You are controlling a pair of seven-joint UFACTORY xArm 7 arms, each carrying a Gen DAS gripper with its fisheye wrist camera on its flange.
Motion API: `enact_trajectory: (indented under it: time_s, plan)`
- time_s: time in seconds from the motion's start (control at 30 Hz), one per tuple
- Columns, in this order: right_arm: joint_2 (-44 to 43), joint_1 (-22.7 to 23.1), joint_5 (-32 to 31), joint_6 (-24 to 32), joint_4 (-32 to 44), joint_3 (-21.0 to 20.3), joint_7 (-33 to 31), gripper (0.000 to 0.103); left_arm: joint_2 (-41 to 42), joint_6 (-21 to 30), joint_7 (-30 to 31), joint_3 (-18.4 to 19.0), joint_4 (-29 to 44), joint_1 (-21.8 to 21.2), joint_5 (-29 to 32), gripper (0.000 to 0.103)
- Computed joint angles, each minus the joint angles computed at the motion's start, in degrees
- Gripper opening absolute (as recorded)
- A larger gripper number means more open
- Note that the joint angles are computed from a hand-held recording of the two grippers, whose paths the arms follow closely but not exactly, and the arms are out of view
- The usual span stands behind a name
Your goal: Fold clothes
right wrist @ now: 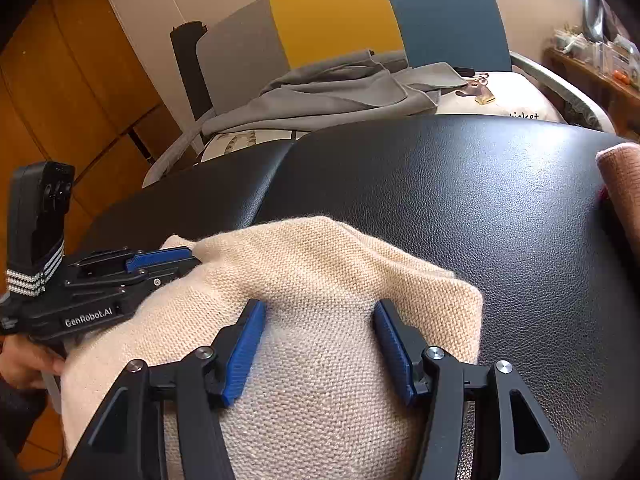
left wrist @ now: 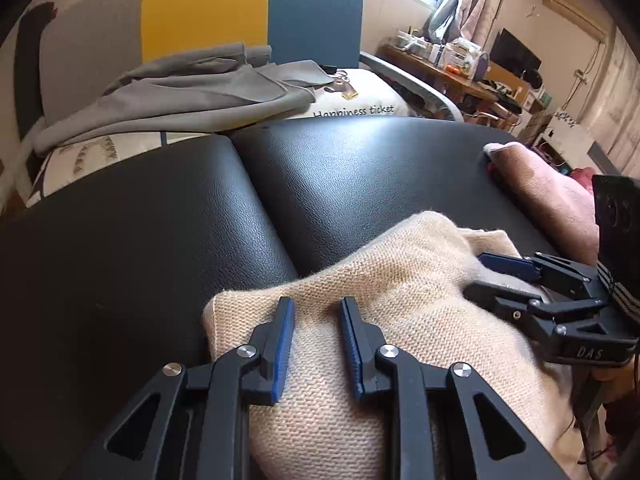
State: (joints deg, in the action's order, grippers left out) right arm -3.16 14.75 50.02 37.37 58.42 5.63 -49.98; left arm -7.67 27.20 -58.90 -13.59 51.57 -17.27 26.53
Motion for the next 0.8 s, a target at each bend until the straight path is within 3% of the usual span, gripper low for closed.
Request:
enact_trajectory:
  time_s: [0.13,0.2,0.3,0.4,0.53,0.7,0.8]
  plan:
    - [0.07,-0.63,-2.26,3.74,2.06,-0.44,1.86,0.057,-3.03,3.96,-4.49,-1.59,0.58,0.64,4.10,0.025]
    - [-2.13,-2.09,-4.93,5.80,2.36,0.25,3.47,0.057,-7.26,3.62,-5.82,-2.20,-1.71,0.82,5.31,0.025]
    - [-8.73,-0.97,-3.23,9.70,0.05,-2.83,-1.47,0.057,-14.08,3.64,-6.82,-3.74,-5.71,1.51,4.40,0.025]
    - [-17.59,-0.25,-3.38,18.63,-4.15,-6.03,-5.87,0.057,-20.87,2.25,-6.04,-5.32,-10.26,0.58,0.66,0.025]
    - [-28.67,0.41,-8.73,26.95,-12.46,-7.57,-7.34,0.057,-27.35,3.20,-6.76,-11.72,-14.71,-1.11,-2.29,0.025]
    - [-34.67,-1.70,-17.86,24.90,-22.93,-5.23,-1.63,0.052,-24.61,8.27,-8.44,-17.53,-16.25,-5.92,-7.50,0.027]
    - [-36.31,-0.12,-13.58,21.15,-27.26,-10.38,-3.23,0.039,-25.66,6.03,-14.40,-18.47,-19.27,-6.44,-7.68,0.028]
